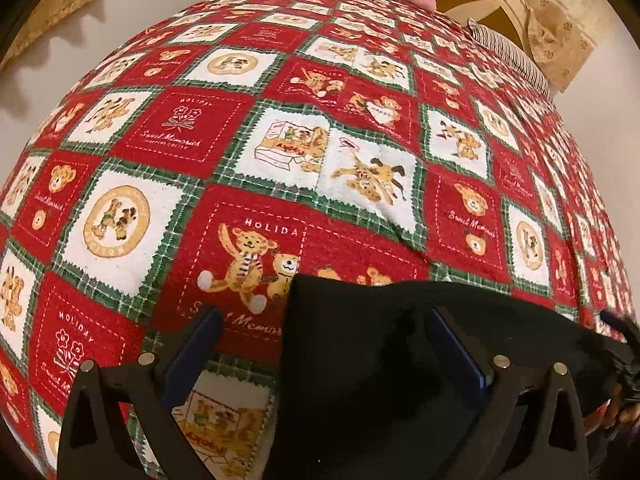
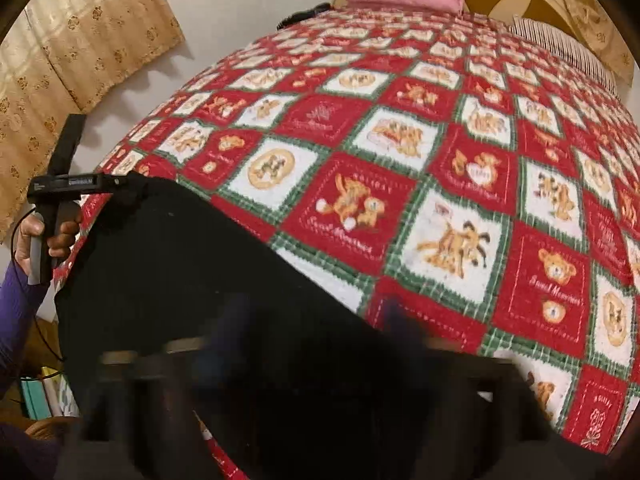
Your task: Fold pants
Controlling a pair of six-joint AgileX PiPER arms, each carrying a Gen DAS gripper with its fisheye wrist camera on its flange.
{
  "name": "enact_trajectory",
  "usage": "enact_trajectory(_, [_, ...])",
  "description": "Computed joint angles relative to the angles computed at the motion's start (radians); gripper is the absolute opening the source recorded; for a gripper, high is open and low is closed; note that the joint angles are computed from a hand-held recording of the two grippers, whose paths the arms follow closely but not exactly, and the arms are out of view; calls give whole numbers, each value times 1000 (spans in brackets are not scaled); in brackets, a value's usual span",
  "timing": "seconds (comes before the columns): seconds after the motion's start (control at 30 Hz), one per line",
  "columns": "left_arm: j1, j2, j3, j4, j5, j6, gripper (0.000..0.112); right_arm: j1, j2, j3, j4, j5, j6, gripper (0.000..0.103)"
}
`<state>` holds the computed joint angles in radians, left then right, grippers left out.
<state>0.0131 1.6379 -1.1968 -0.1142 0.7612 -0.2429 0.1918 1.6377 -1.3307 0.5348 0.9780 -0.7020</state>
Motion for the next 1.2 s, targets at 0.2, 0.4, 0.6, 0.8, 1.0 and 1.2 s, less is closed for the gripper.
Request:
enact_trajectory(0.2, [-27, 12, 10, 63, -38, -42, 102, 71, 30, -16, -115, 1, 5, 42])
enact_trajectory(0.4, [-69, 28, 22, 186, -92, -149, 90, 119, 75, -18, -206, -47, 2, 17])
enact_trajectory(0.6, [-2, -1, 6, -40, -109, 27, 29, 126, 10, -23, -235, -60, 72, 6])
enact_trajectory(0.8, [-2, -188, 56, -71, -144, 59, 23, 100, -190, -25, -118, -56, 74, 5])
enact_trajectory(1.0, [-54, -228, -1, 37, 27, -27, 58, 156, -337, 42, -110, -19, 84, 10])
enact_trajectory(1.2, [-117, -205, 21, 34, 67, -107, 68, 100, -264, 105, 84, -103, -12, 103])
